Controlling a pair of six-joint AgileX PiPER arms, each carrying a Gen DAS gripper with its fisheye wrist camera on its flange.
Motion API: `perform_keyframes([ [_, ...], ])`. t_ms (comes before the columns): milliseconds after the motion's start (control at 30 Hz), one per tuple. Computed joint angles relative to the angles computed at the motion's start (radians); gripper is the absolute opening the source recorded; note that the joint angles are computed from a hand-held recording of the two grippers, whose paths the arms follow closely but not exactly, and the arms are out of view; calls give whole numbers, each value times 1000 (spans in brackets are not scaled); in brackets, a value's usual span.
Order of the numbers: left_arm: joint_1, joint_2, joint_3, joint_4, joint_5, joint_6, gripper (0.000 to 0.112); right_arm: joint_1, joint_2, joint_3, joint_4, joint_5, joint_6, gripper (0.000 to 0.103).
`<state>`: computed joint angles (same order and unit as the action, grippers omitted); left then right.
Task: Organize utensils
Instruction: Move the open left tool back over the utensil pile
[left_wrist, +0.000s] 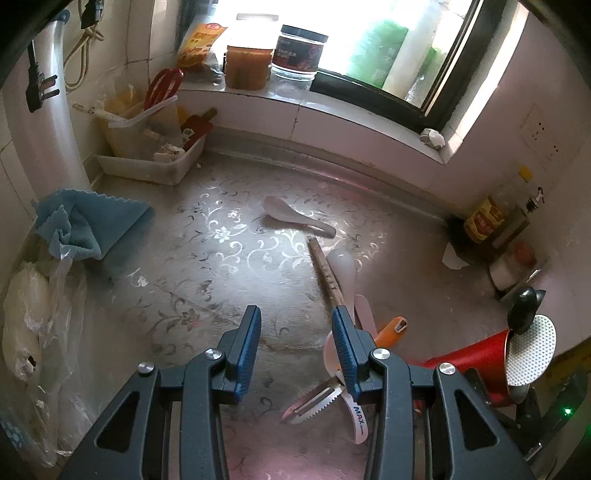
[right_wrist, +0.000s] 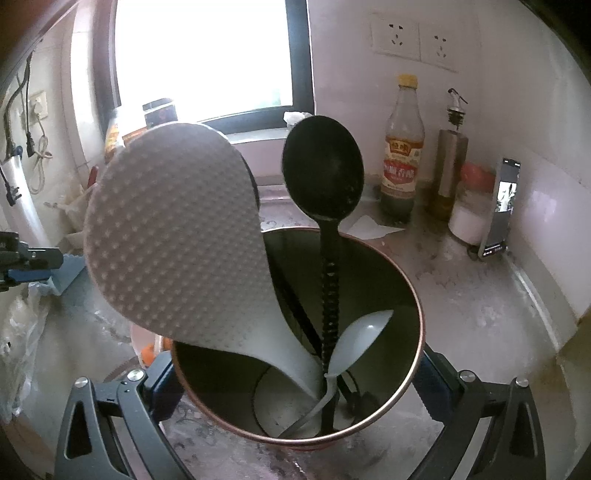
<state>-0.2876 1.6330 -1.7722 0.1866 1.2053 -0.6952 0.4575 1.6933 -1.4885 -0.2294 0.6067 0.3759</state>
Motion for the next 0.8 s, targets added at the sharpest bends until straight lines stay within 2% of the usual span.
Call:
perform_keyframes([
  [267,4,11,0,-7,0,5,41,14,28,-40,-78,43,53,103],
  [533,23,18,10,-17,-10,7,41,22,17,-28,-82,15,48,103],
  [800,54,43,4,-28,-15,10,41,33,37,-58,-123,36,73,103],
])
